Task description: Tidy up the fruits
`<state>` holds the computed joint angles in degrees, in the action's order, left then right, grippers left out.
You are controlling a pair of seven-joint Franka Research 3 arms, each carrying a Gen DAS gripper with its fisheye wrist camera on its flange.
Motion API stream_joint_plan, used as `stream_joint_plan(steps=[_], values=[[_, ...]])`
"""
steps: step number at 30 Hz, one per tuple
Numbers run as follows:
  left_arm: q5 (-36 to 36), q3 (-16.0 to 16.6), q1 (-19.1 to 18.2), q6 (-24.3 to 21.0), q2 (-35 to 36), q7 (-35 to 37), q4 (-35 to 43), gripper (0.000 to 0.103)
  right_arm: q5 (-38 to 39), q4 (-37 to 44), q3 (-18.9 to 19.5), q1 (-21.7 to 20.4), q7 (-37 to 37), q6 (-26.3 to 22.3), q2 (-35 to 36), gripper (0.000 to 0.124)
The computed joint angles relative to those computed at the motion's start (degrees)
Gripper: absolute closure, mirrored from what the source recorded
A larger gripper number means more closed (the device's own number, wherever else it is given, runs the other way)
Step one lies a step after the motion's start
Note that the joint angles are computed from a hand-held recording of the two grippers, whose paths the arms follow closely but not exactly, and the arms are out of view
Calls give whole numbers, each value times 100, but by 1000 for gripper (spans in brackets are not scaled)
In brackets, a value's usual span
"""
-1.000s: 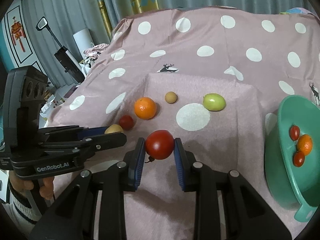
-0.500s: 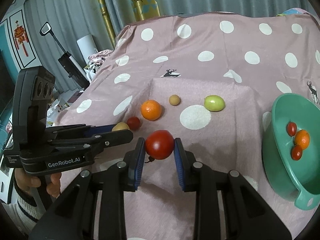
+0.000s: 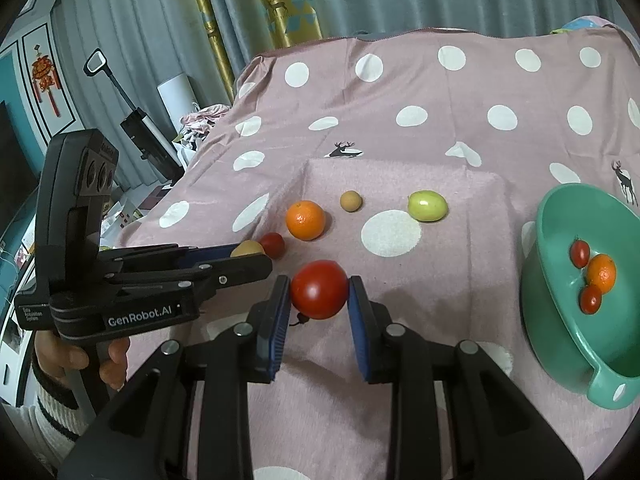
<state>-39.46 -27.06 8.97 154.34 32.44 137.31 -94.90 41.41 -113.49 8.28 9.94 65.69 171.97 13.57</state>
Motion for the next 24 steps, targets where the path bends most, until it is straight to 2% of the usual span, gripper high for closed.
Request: stream_joint_plan(steps=[11,24], values=[[186,26,-59,77,39,-127,38,74,997,10,303,-254,-989,48,-17,95],[636,-7,-176,374,-25,-469,-106,74,2302,68,243,-240,-2236,-50,-101,95]])
